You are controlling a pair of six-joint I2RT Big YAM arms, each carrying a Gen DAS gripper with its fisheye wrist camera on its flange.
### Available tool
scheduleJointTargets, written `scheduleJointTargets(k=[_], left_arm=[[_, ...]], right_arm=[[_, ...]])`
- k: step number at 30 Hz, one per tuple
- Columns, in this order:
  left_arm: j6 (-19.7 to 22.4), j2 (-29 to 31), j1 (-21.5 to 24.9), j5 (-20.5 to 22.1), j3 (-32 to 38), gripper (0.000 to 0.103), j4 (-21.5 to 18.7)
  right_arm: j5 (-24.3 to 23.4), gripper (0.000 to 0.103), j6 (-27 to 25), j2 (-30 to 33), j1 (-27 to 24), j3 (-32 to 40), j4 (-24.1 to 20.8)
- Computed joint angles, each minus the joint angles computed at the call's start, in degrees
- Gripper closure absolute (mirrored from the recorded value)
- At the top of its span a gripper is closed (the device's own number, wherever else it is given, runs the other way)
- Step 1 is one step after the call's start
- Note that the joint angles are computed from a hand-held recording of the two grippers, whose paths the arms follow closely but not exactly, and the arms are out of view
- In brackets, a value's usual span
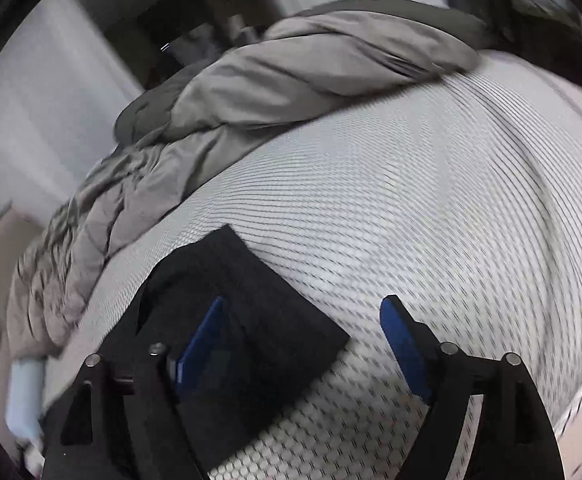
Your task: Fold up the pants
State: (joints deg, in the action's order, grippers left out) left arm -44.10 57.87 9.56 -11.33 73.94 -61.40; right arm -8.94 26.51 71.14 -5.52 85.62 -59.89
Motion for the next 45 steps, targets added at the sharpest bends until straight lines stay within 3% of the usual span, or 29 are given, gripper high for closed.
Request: scheduleJointTargets(k=[5, 11, 14, 16, 18, 20, 21, 23, 24, 26, 29, 31, 33, 35, 39, 42, 45], left_arm=[[0.3, 4.3, -6.6, 0.3, 3.0, 0.001, 1.3], [-1.6, 10.5, -12.4, 1.6, 6.8, 0.001, 2.7], [-0.6, 12.8, -14.1, 1.1, 8.4, 0.001, 2.2], [0.2, 13.6, -15.0, 0.1, 9.1, 0.001, 1.6], [0.6, 14.0, -15.2, -0.3, 9.4, 0.001, 1.4], [0.8, 13.8, -15.2, -0.6, 9.1, 0.001, 1.0], [1.0, 13.9, -15.1, -0.4, 9.0, 0.001, 0.8], [1.3, 14.3, -14.9, -0.6, 9.1, 0.001, -0.2], [1.3, 14.5, -14.7, -0.7, 9.2, 0.001, -0.7], [2.0, 14.4, -14.7, -0.3, 9.2, 0.001, -0.8], [4.1, 13.9, -16.4, -0.9, 9.6, 0.001, -1.0], [5.3, 13.7, -18.5, -1.5, 10.0, 0.001, -1.6], [5.4, 13.3, -21.8, -1.6, 10.1, 0.001, -1.9], [3.3, 12.9, -24.9, -0.1, 9.9, 0.001, -1.5], [-3.5, 10.9, -30.3, 7.0, 5.4, 0.002, 3.1], [-6.0, 9.3, -34.0, 10.1, 2.2, 0.021, 5.6], [-4.5, 9.1, -36.1, 13.7, 1.6, 0.028, 7.7]], right_arm=[[-3.5, 0.019, -12.4, 11.6, 2.5, 12.9, -6.9], [-5.4, 0.019, -18.2, 26.6, 4.3, 29.1, -16.3], [-0.8, 0.057, -22.5, 29.7, 6.8, 33.4, -18.9], [2.5, 0.060, -25.8, 27.0, 8.4, 30.5, -13.4], [3.4, 0.060, -24.0, 25.7, 8.6, 29.6, -9.1], [6.9, 0.056, -18.9, 25.7, 8.8, 29.3, -5.3], [12.5, 0.045, -17.0, 27.0, 9.5, 30.1, -5.4], [18.7, 0.030, -17.2, 30.0, 10.4, 32.2, -8.1], [19.9, 0.030, -16.7, 32.0, 10.6, 34.1, -11.8], [16.8, 0.030, -14.1, 30.8, 10.1, 32.4, -12.5], [13.4, 0.017, -11.7, 21.6, 10.0, 21.2, -5.7], [9.9, 0.014, -10.9, 15.2, 10.0, 14.1, -2.6], [4.5, 0.014, -9.2, 11.5, 9.9, 10.9, -3.3], [-1.6, 0.014, -3.6, 5.6, 9.5, 3.7, 2.4], [-13.3, 0.014, 7.6, -2.5, 10.2, -8.4, 8.2], [-20.2, 0.015, 10.1, -4.1, 12.2, -12.9, 10.7], [-23.7, 0.015, 9.8, -4.5, 13.5, -14.4, 14.1]])
